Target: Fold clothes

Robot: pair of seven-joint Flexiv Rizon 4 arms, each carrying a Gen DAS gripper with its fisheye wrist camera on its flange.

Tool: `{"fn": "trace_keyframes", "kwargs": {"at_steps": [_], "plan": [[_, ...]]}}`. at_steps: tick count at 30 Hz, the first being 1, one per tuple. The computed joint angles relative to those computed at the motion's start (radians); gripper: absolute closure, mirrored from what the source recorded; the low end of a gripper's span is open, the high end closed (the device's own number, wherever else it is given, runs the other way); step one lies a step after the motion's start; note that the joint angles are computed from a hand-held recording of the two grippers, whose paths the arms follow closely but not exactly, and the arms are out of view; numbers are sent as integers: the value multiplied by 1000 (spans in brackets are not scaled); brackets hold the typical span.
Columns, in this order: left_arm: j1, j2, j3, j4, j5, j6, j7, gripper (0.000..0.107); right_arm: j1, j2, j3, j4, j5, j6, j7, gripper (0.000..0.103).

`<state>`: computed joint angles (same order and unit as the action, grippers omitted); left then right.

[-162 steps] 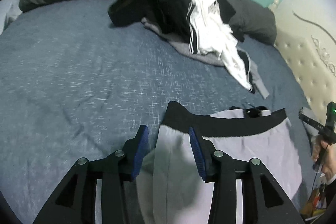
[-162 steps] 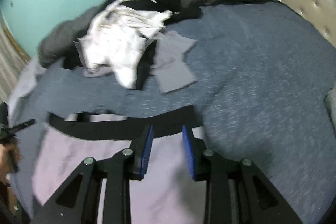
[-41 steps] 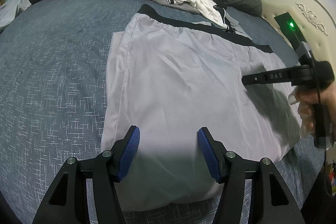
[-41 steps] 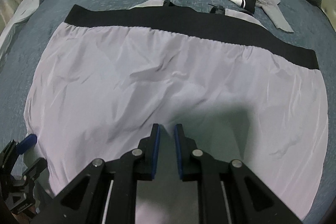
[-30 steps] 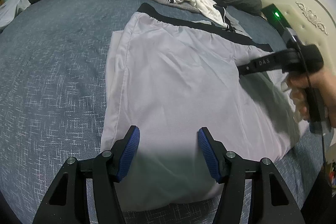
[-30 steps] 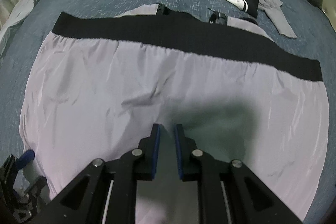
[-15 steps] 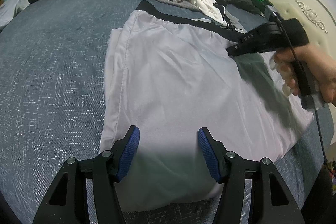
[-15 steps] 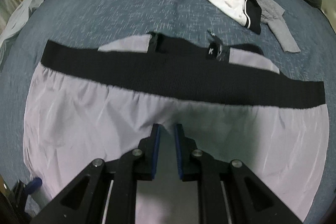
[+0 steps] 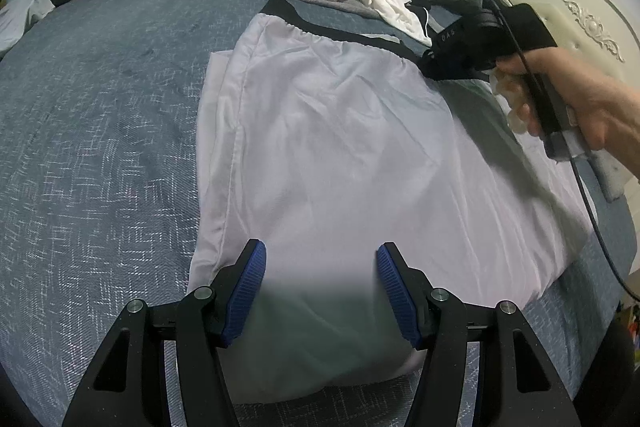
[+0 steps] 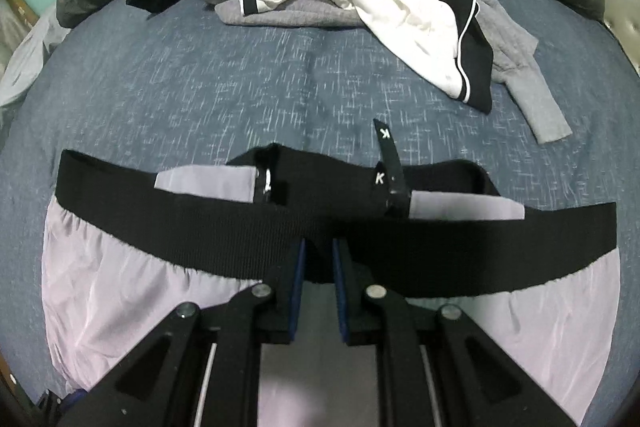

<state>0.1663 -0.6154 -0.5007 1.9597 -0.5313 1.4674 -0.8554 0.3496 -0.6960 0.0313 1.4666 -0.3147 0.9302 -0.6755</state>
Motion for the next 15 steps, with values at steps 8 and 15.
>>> {"fn": "trace_keyframes", "kwargs": {"at_steps": [8, 15], "plan": [[-1, 2, -1, 0, -6, -6, 0, 42, -17, 44, 35, 96, 8, 44, -80, 91], [-28, 11, 29, 3, 12, 0, -15, 42, 9, 113, 86, 253, 65, 68, -99, 91]]}}
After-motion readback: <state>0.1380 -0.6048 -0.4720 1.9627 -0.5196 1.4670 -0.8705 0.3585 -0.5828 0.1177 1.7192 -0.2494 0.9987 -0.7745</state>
